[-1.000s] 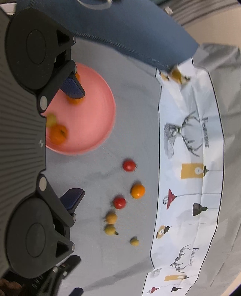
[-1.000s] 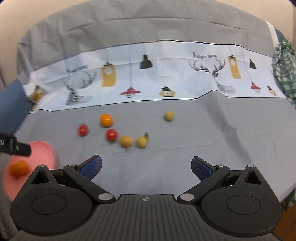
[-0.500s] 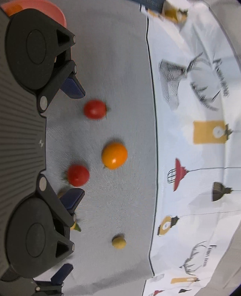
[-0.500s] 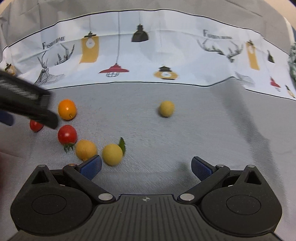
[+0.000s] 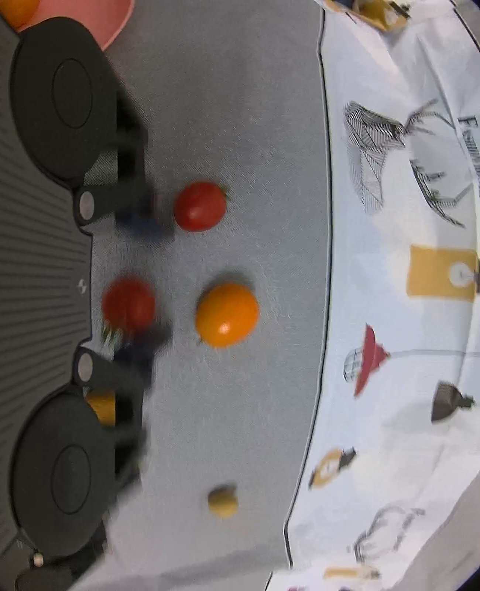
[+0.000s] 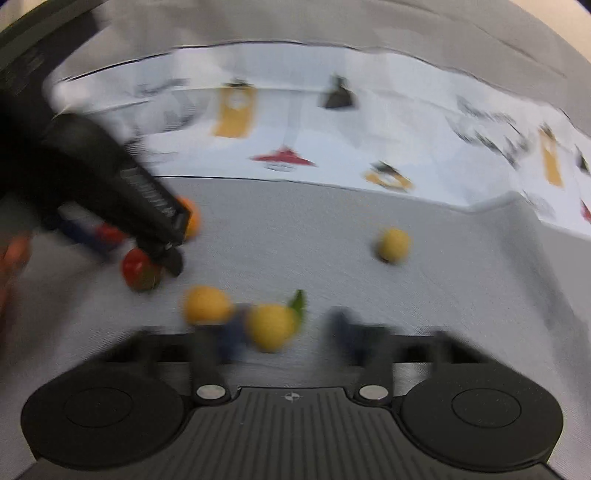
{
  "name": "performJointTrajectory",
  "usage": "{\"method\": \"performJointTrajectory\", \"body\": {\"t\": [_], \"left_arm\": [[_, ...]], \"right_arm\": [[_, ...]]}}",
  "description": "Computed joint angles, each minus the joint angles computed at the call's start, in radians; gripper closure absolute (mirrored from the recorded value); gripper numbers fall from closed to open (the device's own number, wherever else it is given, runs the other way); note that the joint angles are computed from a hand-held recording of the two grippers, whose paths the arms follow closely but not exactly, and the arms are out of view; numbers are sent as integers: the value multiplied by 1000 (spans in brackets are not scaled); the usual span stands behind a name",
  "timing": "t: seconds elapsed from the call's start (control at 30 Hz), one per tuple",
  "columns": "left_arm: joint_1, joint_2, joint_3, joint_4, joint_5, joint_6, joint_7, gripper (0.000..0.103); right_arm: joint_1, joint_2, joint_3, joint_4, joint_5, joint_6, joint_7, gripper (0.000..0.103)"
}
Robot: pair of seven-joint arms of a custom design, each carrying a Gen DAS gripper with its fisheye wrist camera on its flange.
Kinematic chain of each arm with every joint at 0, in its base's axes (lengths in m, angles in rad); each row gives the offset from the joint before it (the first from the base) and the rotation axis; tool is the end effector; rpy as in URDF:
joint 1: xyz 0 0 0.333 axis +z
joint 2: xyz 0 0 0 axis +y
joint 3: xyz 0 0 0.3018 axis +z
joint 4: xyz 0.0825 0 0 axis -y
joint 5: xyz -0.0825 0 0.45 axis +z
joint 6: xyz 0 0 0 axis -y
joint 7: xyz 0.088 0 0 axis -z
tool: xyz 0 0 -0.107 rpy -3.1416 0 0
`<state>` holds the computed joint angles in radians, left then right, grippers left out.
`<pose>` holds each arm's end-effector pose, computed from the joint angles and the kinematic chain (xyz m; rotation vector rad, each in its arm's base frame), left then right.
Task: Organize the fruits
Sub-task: 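Grasp a yellow fruit with the right tool while the left tool grasps a red cherry tomato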
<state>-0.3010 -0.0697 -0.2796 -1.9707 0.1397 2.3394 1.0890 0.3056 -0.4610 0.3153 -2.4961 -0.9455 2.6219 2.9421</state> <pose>0.5341 -0.3514 0.5109 -1.8257 2.1822 -0.5578 0.4039 0.3128 0.4494 -1.6648 1.6970 -0.8897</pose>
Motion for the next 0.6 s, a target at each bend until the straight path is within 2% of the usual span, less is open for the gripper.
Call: {"method": "performJointTrajectory", "body": {"t": [0.07, 0.1, 0.13, 0.37, 0.5, 0.57, 0.6], "left_arm": [[1, -19, 7, -5, -53, -15, 28, 75], [2, -40, 10, -24, -68, -3, 42, 90], [4, -57, 10, -36, -77, 1, 57, 100], [19, -221, 10, -156, -158, 4, 103, 100], [31, -298, 11, -214, -194, -4, 115, 100], [32, -294, 21, -213, -236, -9, 130, 94], [34, -283, 24, -205, -252, -15, 134, 82]], "right_arm": [[9, 6, 11, 13, -9, -29, -31, 77], [14, 0, 6, 11, -2, -31, -32, 77], [15, -8, 7, 11, 4, -41, -23, 77], [51, -120, 2, -18, 105, -116, -33, 77], [85, -183, 23, -32, 170, -165, -63, 77], [96, -202, 36, -38, 191, -189, -69, 77], [98, -208, 42, -40, 199, -197, -62, 77]]}}
